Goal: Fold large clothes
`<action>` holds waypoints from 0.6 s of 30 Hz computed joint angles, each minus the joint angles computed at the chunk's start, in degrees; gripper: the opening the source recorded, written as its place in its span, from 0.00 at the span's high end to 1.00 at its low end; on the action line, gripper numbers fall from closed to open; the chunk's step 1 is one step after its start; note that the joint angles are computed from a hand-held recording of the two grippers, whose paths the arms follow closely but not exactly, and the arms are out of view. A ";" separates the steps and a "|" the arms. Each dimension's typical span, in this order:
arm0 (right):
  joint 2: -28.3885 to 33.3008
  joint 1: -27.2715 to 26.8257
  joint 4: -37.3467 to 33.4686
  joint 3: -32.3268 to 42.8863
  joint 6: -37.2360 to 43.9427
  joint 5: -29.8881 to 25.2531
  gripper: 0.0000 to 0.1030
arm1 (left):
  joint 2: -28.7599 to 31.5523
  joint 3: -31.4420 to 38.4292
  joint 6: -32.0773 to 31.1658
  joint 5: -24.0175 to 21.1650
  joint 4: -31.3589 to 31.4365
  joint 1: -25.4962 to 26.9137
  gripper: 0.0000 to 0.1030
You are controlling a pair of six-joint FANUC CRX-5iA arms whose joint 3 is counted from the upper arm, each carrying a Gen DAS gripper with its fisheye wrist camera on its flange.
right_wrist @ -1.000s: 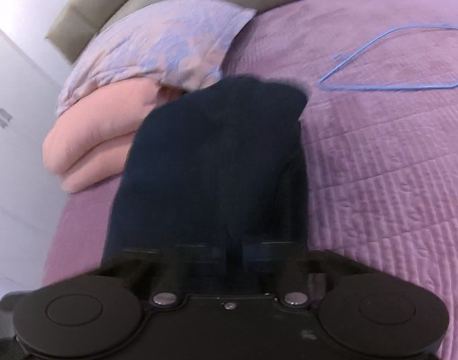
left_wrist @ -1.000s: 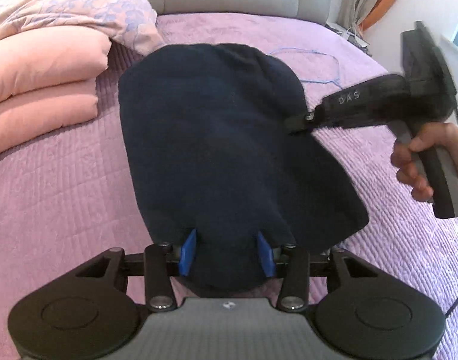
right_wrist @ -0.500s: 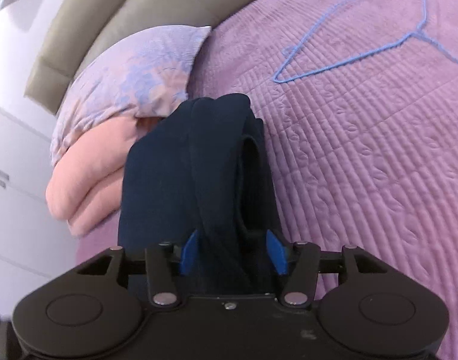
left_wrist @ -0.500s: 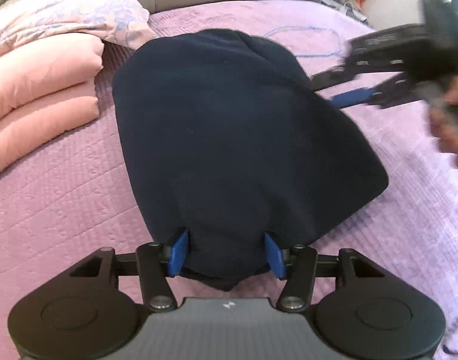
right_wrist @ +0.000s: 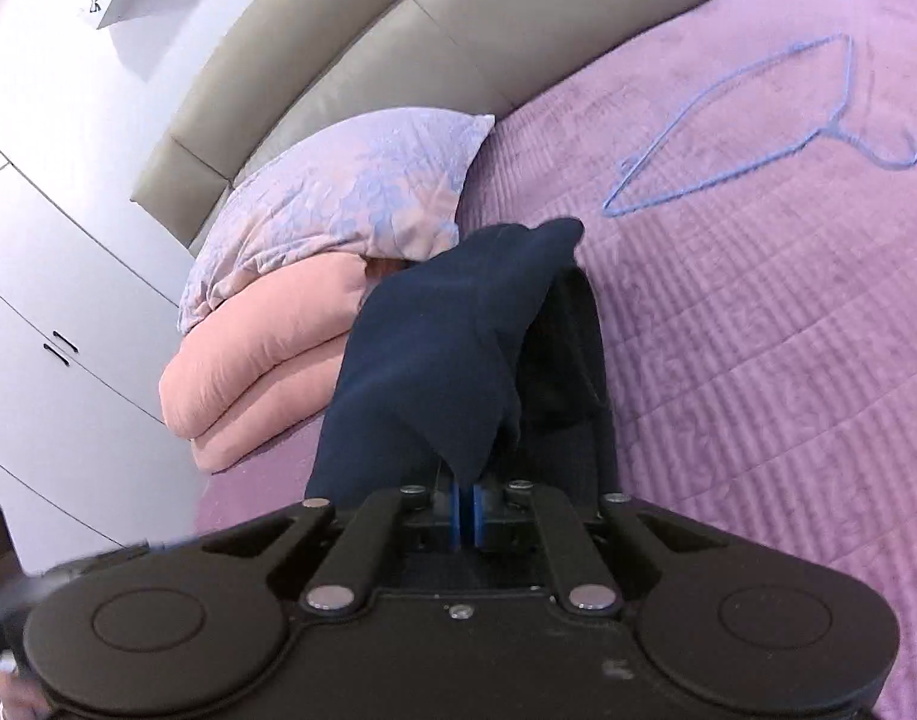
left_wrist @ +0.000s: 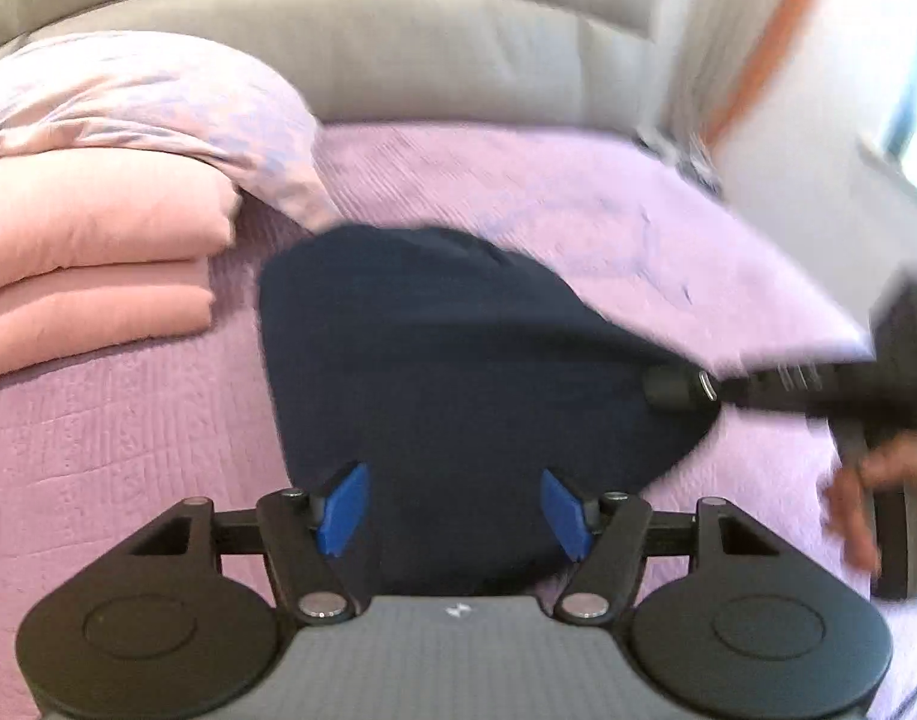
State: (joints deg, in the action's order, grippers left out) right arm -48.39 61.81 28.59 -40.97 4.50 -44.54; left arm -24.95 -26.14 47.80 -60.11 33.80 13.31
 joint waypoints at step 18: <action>23.97 -23.48 -25.67 15.05 37.50 8.25 0.18 | 6.45 -0.30 3.61 -0.05 -6.65 -1.11 0.66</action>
State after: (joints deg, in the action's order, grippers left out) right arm -24.42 38.33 2.92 -25.92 42.00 -36.29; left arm -18.50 -26.44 51.41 -60.16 27.15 12.20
